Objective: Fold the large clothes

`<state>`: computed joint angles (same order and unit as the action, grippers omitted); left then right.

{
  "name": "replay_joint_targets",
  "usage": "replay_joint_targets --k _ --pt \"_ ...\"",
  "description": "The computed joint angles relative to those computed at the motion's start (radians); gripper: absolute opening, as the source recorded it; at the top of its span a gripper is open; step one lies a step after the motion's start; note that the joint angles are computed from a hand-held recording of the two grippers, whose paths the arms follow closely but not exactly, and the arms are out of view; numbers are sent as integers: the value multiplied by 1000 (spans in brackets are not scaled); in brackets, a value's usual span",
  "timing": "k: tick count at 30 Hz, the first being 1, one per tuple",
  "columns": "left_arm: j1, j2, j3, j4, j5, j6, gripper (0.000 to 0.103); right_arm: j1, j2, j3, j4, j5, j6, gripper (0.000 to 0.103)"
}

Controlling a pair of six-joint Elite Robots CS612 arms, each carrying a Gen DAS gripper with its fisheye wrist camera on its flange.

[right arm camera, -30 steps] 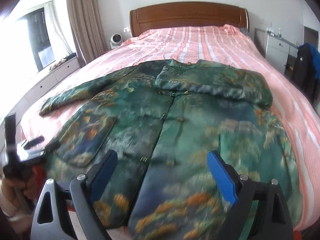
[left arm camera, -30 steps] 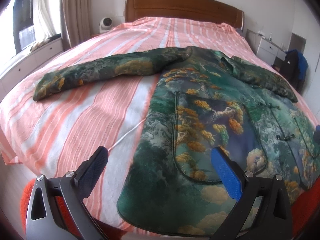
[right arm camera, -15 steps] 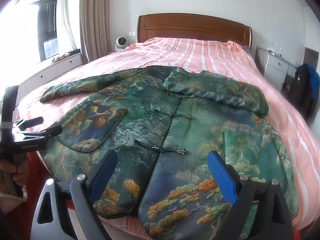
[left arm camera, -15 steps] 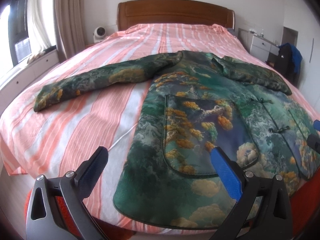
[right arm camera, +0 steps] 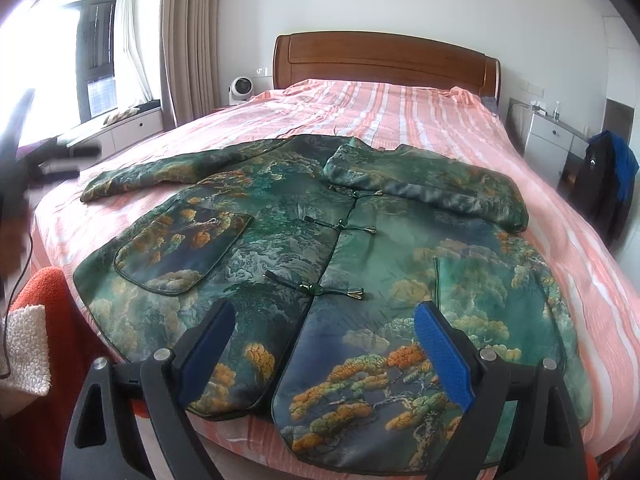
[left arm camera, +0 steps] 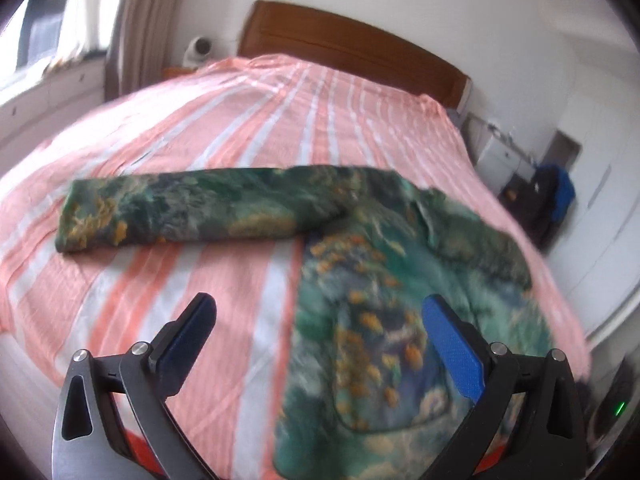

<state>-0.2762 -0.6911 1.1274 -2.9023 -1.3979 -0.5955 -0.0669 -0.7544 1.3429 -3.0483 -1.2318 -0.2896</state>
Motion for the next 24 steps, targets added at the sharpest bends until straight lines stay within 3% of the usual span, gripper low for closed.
replay_joint_targets --k 6,9,13,15,17,19,22,24 --pt "125 110 -145 141 -151 -383 102 -1 2 -1 9 4 2 91" --pt "157 143 -158 160 -119 -557 102 0 -2 4 21 5 -17 91" --pt "178 165 -140 40 -63 -736 101 2 -7 16 22 3 -50 91" --pt "179 174 -143 -5 -19 -783 98 4 -6 16 31 1 -59 91" --pt "179 185 -166 -8 20 -785 74 6 -3 10 47 0 -61 91" --pt "179 194 -205 57 42 -725 17 7 0 4 57 6 -52 91" --pt "165 195 -275 158 99 -586 12 5 1 5 43 20 -47 91" --pt "140 201 -353 192 160 -418 11 3 0 10 24 28 -42 91"
